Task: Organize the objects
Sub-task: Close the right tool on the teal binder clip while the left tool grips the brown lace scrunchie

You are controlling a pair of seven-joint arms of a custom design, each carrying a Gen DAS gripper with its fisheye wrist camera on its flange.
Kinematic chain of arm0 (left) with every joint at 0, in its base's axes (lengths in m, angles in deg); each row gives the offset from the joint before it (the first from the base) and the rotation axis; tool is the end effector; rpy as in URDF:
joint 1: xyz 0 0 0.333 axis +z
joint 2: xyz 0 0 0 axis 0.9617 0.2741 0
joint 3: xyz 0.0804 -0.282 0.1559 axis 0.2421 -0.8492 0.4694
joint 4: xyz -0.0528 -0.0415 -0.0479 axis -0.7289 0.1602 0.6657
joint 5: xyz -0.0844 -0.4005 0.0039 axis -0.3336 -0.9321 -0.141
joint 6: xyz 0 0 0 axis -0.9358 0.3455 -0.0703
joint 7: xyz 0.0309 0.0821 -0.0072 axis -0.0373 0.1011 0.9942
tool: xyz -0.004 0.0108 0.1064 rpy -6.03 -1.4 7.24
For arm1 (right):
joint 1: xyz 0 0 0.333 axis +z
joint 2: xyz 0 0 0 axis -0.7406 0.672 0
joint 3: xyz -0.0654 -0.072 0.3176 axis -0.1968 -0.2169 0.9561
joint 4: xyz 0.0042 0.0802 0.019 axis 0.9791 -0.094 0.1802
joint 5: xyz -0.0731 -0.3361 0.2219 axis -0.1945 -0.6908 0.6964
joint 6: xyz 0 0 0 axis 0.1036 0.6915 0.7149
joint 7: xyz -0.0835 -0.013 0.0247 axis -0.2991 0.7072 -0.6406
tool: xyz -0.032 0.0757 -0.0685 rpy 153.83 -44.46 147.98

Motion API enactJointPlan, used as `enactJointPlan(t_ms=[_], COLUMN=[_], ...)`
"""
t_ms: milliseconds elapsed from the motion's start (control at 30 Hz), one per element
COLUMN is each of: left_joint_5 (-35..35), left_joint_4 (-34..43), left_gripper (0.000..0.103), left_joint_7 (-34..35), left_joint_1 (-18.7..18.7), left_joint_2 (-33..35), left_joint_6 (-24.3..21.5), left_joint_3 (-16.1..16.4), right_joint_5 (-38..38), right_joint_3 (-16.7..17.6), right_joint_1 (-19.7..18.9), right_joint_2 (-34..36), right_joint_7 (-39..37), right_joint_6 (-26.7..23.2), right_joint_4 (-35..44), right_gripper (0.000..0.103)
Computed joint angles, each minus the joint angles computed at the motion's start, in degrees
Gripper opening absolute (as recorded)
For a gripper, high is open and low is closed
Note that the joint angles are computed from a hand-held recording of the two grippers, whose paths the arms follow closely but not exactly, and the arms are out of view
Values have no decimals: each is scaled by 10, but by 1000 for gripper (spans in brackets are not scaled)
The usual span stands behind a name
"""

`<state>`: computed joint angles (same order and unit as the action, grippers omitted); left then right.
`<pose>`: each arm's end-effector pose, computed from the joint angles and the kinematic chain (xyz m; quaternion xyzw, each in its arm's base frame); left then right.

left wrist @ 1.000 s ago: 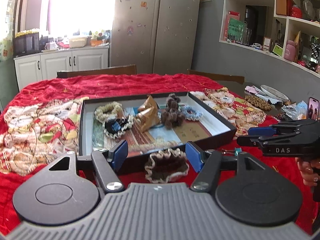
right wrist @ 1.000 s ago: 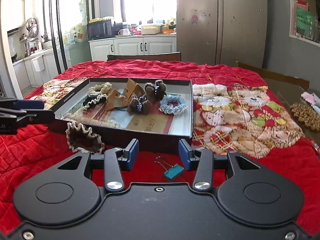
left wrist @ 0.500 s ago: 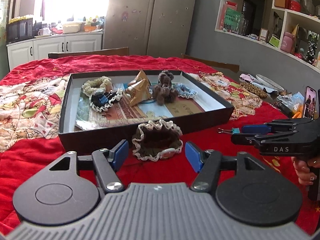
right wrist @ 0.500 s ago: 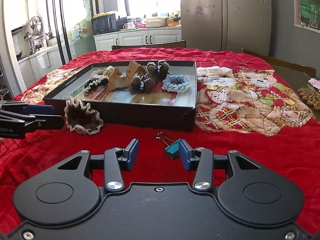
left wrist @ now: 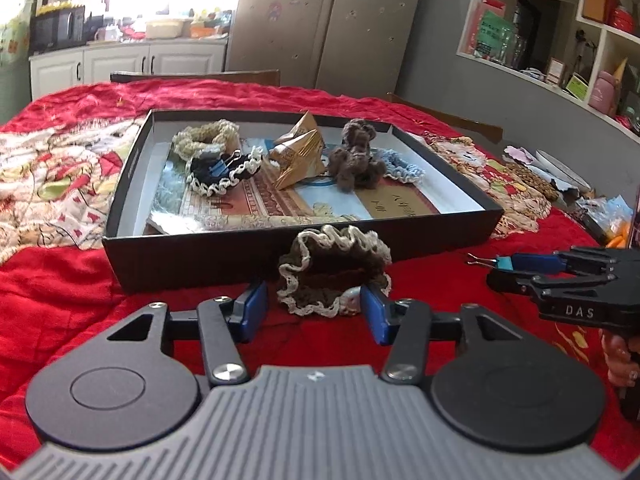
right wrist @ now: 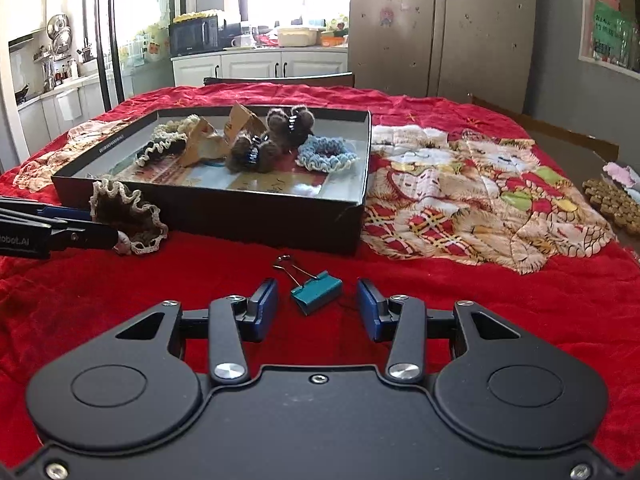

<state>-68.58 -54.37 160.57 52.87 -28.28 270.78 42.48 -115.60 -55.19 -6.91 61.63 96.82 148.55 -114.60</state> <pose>0.6577 -0.2824 0.3271 -0.5795 0.6733 -0.4112 0.2044 0.6711 0.4167 0.3243 -0.7219 0.5310 -0.2644 0.3565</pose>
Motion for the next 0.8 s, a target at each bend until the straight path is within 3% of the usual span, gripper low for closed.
enactJointPlan(t_ms=[133,233,300,400,500,800], left_joint_5=[-10,-8,-6,3,-2,5], left_joint_4=[13,19,20,19,17,-3], left_gripper=[52,46,37,22,14,10], left_joint_7=[-11,-15,-18,-21,-22,-15], left_joint_1=[-14,-18,-18,-3,-22,-2], left_joint_2=[6,9,10,9,8,-4], left_joint_6=[-11,-17,-17,-15,-10,5], left_joint_3=[15,19,18,0,20,-4], right_joint_5=[6,11,14,20,25,43], right_joint_3=[15,15,15,14,8,3], right_joint_1=[-12,-13,-14,-13,-8,-1], right_joint_2=[2,3,4,4,4,-5], right_joint_7=[-12,-16,-18,-19,-19,-27], right_joint_6=[2,4,6,11,15,37], right_joint_4=[2,4,4,2,0,-18], right_gripper=[41,35,28,27,26,26])
